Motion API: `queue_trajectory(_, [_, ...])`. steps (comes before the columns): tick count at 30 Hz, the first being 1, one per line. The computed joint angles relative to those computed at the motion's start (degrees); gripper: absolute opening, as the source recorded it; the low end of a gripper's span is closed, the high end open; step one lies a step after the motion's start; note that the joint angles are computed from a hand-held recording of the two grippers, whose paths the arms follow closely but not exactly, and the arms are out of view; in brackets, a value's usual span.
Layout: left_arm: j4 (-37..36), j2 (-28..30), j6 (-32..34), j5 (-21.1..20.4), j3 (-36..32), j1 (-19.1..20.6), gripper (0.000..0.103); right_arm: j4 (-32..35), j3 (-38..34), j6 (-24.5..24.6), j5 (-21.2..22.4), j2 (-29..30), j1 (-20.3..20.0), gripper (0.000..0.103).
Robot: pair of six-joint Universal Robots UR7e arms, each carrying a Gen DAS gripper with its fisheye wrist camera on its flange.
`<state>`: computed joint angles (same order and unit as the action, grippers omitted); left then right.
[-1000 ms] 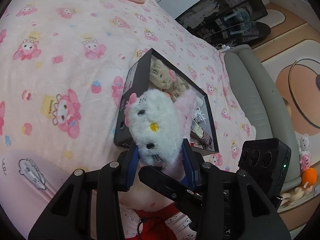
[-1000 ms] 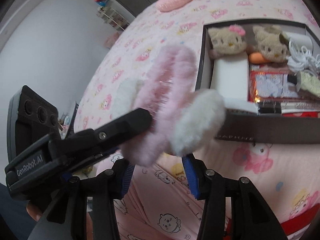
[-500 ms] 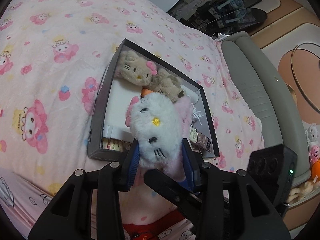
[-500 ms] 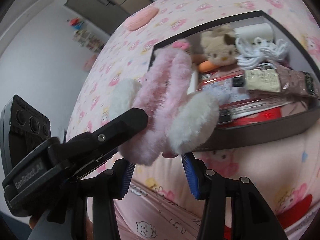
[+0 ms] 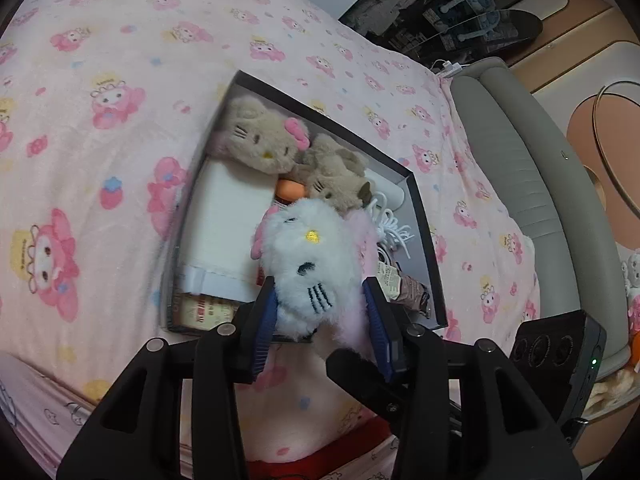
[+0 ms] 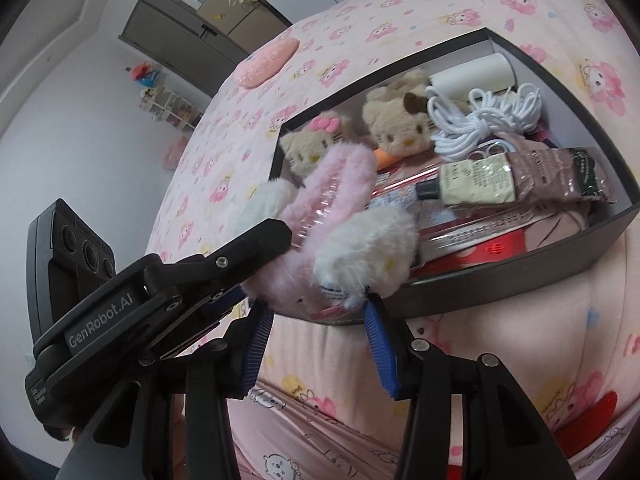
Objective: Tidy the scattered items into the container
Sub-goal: 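Lift the pink plush with both grippers and carry it over the black box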
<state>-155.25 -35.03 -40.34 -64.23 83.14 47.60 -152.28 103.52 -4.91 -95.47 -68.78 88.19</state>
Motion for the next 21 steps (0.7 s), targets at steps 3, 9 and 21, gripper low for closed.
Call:
queue_trajectory(3, [1.5, 1.2, 0.7, -0.3, -1.9, -0.1, 0.044, -0.6, 0.1, 0.3, 0.0, 0.2, -0.8, 0.043])
queue_trajectory(9, [6.4, 2.2, 2.2, 0.4, -5.4, 0.1, 0.046, 1.2, -0.1, 1.6, 2.3, -0.6, -2.6, 0.043])
queue_trajectory(21, [7.7, 3.3, 2.4, -1.1, -7.3, 1.0, 0.046, -1.8, -0.7, -1.4, 0.8, -1.2, -2.3, 0.043])
